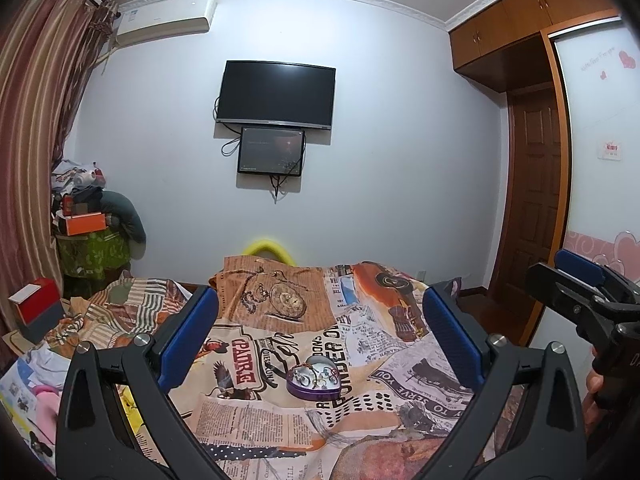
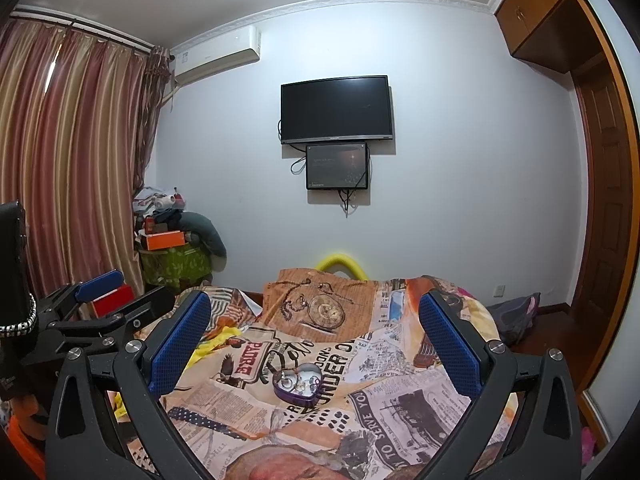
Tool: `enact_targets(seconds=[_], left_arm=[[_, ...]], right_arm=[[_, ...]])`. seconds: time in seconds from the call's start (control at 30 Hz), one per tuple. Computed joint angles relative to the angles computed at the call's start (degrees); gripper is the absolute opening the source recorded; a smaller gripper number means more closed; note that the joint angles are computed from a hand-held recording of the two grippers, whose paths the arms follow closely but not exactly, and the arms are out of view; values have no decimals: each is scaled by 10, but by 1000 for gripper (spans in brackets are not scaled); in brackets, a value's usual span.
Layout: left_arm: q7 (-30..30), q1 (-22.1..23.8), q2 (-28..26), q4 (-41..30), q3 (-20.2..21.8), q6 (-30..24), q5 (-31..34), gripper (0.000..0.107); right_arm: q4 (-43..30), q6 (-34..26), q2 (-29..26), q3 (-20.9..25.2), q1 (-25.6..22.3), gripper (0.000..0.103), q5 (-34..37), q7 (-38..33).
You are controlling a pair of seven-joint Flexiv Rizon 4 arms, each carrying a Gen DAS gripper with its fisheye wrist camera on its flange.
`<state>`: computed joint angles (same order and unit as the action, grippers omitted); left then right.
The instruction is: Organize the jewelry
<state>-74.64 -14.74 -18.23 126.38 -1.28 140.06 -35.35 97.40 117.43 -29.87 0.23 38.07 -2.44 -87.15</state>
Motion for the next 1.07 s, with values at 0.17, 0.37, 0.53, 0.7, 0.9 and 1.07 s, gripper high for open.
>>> enact_targets(seconds=[0.17,0.37,0.53,0.7,0.9,1.07], left_arm=[[-6,5,1,2,0,1,10,102],[-28,16,8,4,1,-15,36,102],[-37,19,8,6,2,-17,45,102],[-48,24,9,5,2,-25,58,102],[-71,34,9,4,2,-35,82,102],[-69,35,5,1,6,-43,85,102]], right_arm=[[-2,-1,-2,4,-5,103,-5,2],[-1,1,-5,6,-7,103,-6,6],[-1,1,-5,8,-9,103,-9,9],[1,2,-5,5,-7,103,-8,8],[-3,-5,-9,5,-6,103,-10,9],[-6,-9,-13,8,-11,103,-16,16]])
